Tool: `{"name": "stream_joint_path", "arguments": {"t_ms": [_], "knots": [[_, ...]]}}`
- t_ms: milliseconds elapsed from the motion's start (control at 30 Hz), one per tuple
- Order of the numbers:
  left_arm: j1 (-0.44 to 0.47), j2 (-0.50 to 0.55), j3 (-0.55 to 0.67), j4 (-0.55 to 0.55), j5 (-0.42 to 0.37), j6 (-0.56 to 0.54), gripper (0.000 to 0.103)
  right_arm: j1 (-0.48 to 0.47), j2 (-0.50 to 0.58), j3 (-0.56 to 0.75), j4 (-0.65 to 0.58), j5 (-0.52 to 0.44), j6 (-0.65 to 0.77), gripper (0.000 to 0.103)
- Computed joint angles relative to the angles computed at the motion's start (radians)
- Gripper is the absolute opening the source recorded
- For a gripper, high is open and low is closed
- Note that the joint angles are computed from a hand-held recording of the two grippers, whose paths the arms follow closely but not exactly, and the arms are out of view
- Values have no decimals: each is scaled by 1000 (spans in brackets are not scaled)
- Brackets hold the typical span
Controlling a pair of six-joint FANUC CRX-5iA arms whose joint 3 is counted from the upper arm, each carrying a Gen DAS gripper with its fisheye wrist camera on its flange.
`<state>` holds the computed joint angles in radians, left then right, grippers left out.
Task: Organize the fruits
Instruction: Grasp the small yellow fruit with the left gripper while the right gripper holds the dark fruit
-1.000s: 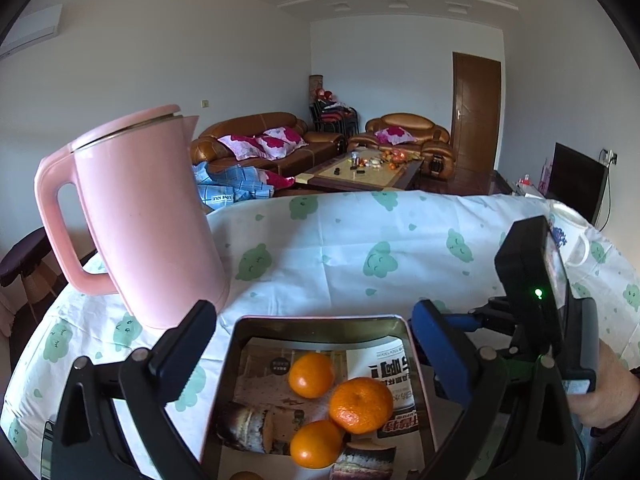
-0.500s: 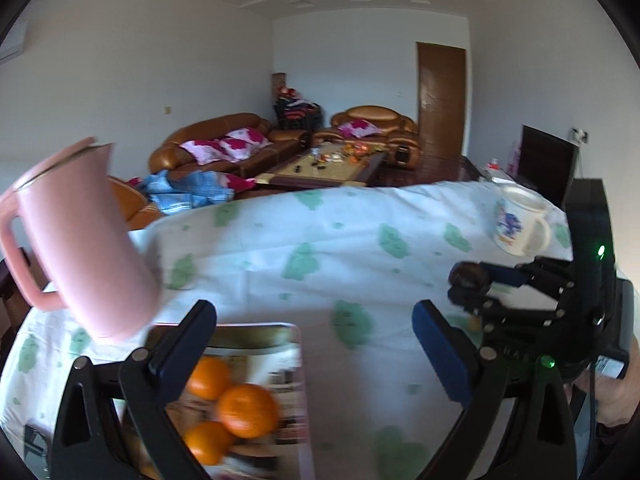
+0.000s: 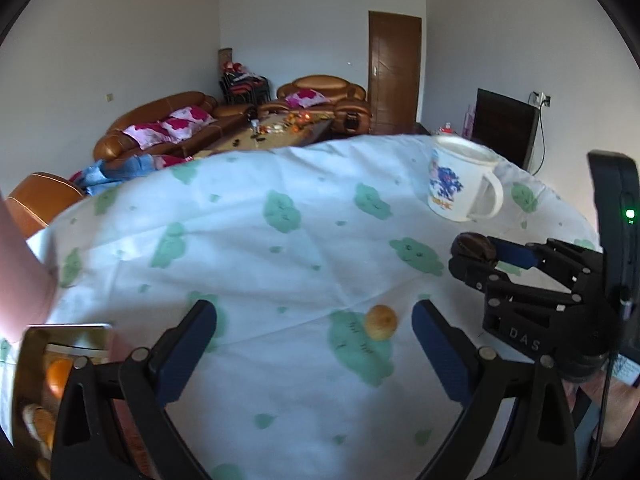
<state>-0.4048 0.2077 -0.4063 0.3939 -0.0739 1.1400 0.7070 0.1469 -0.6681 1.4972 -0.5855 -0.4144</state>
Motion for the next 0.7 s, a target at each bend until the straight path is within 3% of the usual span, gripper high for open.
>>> {"name": "stream_joint_path", "arguments": {"t_ms": [100,267,367,567,700], "knots": [[-6,51,101,-193,-80,183,96,-22,-8,-15,26,26,-35,44],[-23,100,159,-233,-126,210,90,-36,-10,-19,40,42,-58,44],[-29,121,168,-183,-139,150,78,-45,-10,-21,60,52,-73,44],[-27,150,163,-13,-170,0,64,-56,-13,-27,82,69,-93,44],[-25,171,161,107,-207,-112,34,-58,-17,-31,84,75,-101,44]]}}
